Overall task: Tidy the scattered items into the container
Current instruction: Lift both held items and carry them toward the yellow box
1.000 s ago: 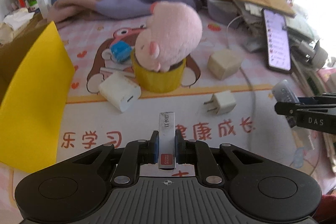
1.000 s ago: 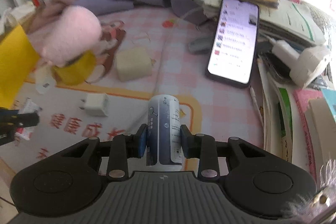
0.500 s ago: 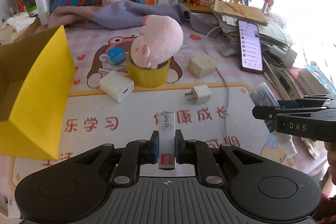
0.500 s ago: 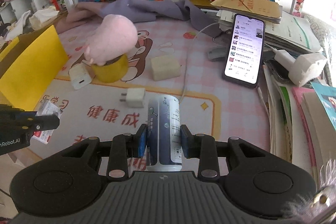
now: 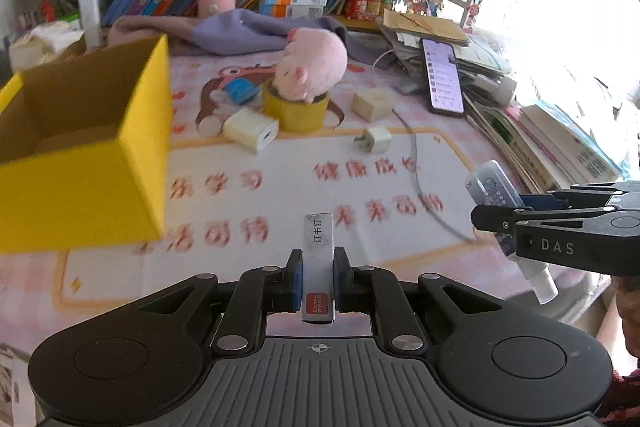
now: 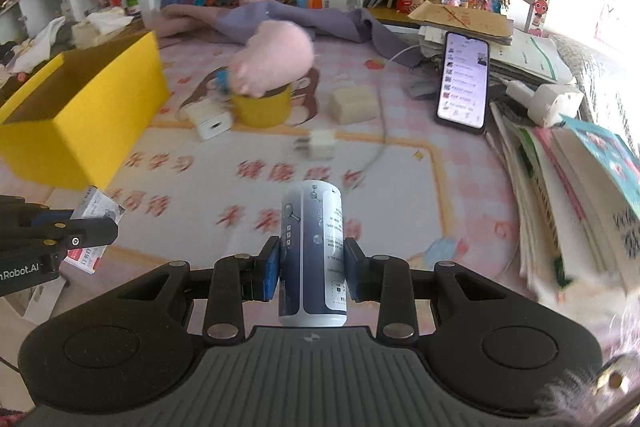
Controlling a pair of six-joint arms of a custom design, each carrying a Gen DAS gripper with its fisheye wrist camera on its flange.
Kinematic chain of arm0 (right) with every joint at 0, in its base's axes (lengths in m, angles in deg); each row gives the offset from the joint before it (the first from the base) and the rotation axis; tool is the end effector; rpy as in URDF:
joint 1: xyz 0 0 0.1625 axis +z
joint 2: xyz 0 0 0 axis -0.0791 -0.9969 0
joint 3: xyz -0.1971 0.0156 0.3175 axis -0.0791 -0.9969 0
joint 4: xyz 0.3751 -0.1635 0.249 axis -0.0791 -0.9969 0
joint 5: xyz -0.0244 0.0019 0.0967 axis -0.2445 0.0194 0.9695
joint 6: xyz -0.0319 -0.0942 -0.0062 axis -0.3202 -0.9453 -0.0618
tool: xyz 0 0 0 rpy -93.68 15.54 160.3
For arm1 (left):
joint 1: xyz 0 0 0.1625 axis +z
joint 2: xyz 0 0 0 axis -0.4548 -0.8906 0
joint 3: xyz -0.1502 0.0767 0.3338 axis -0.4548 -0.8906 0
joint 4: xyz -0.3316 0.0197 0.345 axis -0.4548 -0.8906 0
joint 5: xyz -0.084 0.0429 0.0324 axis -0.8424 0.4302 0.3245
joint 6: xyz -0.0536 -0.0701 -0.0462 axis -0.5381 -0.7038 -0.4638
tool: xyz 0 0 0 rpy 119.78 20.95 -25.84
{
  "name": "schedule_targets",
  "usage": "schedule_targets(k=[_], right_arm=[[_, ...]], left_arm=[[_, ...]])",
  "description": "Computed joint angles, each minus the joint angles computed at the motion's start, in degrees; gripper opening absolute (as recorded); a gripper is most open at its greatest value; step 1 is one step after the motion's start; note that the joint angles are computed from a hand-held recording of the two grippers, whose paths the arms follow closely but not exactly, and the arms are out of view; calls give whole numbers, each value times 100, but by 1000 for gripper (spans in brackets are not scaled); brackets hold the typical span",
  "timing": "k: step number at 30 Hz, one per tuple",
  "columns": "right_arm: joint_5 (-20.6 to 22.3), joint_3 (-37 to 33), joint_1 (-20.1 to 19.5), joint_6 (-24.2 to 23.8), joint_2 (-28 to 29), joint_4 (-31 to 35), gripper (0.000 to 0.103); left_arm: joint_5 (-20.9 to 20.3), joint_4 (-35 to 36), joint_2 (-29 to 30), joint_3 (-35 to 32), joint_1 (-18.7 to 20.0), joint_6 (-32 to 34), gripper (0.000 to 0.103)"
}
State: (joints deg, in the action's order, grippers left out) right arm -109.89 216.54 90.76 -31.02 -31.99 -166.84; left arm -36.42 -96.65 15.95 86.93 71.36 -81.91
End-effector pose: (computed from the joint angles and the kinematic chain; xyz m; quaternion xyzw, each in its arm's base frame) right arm 0.0447 -0.4918 0.2989 0.0433 -0.8461 0.3710 0.3802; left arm -0.3361 -0.5714 -0.0031 0.4010 0.8854 -0.1729 0.1590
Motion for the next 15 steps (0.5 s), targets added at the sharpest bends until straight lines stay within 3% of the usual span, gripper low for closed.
schedule_targets(k=[5, 15], right_arm=[[-366, 368, 468, 325, 154, -272, 30], [-684, 548, 1295, 591, 761, -721, 30]], left_arm=[[-45, -38, -705, 638, 85, 216, 13], [135, -77, -1834, 1474, 279, 375, 13]])
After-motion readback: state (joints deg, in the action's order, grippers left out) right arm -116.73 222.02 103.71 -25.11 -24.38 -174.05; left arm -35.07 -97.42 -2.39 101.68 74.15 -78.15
